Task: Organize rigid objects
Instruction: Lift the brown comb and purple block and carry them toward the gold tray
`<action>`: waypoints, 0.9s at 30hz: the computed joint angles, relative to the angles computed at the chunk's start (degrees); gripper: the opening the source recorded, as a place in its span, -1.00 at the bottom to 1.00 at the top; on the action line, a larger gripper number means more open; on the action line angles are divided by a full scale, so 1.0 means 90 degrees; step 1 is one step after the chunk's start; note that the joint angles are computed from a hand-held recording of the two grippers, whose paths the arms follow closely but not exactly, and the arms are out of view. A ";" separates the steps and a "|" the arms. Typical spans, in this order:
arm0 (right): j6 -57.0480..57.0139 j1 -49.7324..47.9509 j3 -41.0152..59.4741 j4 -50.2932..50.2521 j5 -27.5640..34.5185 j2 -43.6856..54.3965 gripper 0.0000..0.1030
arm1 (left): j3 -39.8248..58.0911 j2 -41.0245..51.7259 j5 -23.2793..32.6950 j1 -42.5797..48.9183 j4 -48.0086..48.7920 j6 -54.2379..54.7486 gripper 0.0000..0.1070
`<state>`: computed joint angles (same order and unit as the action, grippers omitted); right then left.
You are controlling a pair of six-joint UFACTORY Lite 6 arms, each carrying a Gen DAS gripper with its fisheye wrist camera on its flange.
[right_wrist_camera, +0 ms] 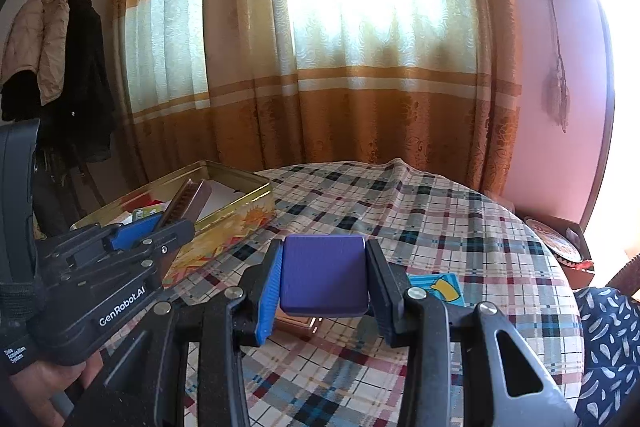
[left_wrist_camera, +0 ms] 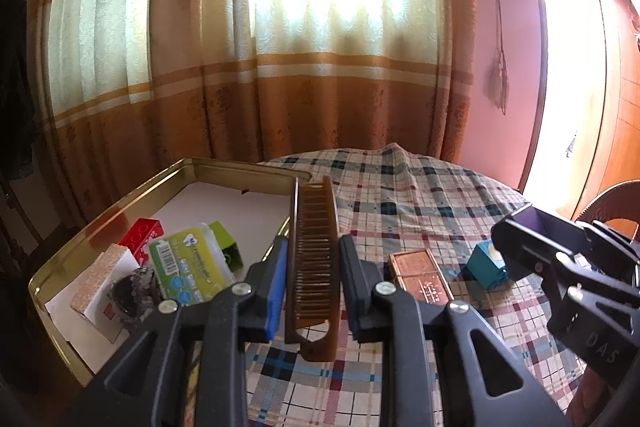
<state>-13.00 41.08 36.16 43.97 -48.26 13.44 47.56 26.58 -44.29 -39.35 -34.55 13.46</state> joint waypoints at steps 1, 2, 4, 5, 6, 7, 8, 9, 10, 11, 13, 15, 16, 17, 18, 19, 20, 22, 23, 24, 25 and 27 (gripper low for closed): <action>-0.0011 0.0042 0.0036 0.0010 0.0006 0.0034 -0.18 | -0.0017 -0.0009 -0.0014 0.0012 0.0018 -0.0028 -0.55; -0.0026 0.0102 0.0075 0.0028 0.0014 0.0069 -0.18 | -0.0060 -0.0037 -0.0053 0.0018 0.0026 -0.0062 -0.55; -0.0095 0.0223 0.0150 0.0091 -0.0022 0.0146 -0.18 | -0.0122 -0.0071 -0.0113 0.0022 0.0033 -0.0090 -0.55; -0.0134 0.0301 0.0174 0.0138 -0.0077 0.0176 -0.18 | -0.0165 -0.0096 -0.0156 0.0028 0.0032 -0.0105 -0.55; -0.0172 0.0368 0.0197 0.0183 -0.0118 0.0199 -0.18 | -0.0213 -0.0126 -0.0201 0.0030 0.0025 -0.0118 -0.55; -0.0213 0.0419 0.0208 0.0235 -0.0143 0.0207 -0.18 | -0.0254 -0.0155 -0.0231 0.0036 0.0033 -0.0134 -0.55; -0.0241 0.0454 0.0220 0.0261 -0.0167 0.0219 -0.18 | -0.0295 -0.0187 -0.0255 0.0036 0.0020 -0.0133 -0.55; -0.0246 0.0475 0.0224 0.0272 -0.0186 0.0224 -0.18 | -0.0314 -0.0203 -0.0263 0.0041 0.0025 -0.0136 -0.55; -0.0239 0.0501 0.0227 0.0285 -0.0210 0.0231 -0.18 | -0.0333 -0.0214 -0.0277 0.0049 0.0032 -0.0145 -0.55; -0.0229 0.0517 0.0228 0.0282 -0.0225 0.0233 -0.18 | -0.0372 -0.0236 -0.0312 0.0058 0.0038 -0.0161 -0.55; -0.0234 0.0577 0.0227 0.0316 -0.0269 0.0240 -0.18 | -0.0428 -0.0269 -0.0373 0.0056 0.0031 -0.0166 -0.55; -0.0237 0.0612 0.0233 0.0317 -0.0292 0.0248 -0.18 | -0.0480 -0.0295 -0.0437 0.0038 0.0010 -0.0155 -0.55; -0.0256 0.0630 0.0249 0.0321 -0.0289 0.0260 -0.18 | -0.0496 -0.0305 -0.0461 0.0037 0.0007 -0.0163 -0.55; -0.0285 0.0641 0.0282 0.0330 -0.0281 0.0284 -0.18 | -0.0524 -0.0318 -0.0490 0.0045 0.0017 -0.0179 -0.55; -0.0304 0.0676 0.0296 0.0354 -0.0302 0.0297 -0.18 | -0.0540 -0.0328 -0.0506 0.0050 0.0021 -0.0187 -0.55; -0.0314 0.0710 0.0299 0.0375 -0.0318 0.0298 -0.18 | -0.0560 -0.0341 -0.0516 0.0058 0.0028 -0.0201 -0.55; -0.0319 0.0725 0.0293 0.0382 -0.0324 0.0295 -0.18 | -0.0593 -0.0365 -0.0537 0.0067 0.0039 -0.0231 -0.55; -0.0334 0.0748 0.0298 0.0394 -0.0319 0.0293 -0.18 | -0.0648 -0.0409 -0.0565 0.0087 0.0061 -0.0272 -0.55; -0.0332 0.0743 0.0297 0.0386 -0.0313 0.0288 -0.18 | -0.0677 -0.0427 -0.0577 0.0101 0.0071 -0.0293 -0.55; -0.0329 0.0741 0.0308 0.0383 -0.0306 0.0291 -0.18 | -0.0692 -0.0436 -0.0587 0.0109 0.0078 -0.0313 -0.55; -0.0325 0.0745 0.0316 0.0383 -0.0305 0.0297 -0.18 | -0.0717 -0.0452 -0.0595 0.0133 0.0107 -0.0348 -0.55; -0.0331 0.0755 0.0338 0.0391 -0.0301 0.0312 -0.18 | -0.0769 -0.0485 -0.0622 0.0148 0.0126 -0.0393 -0.55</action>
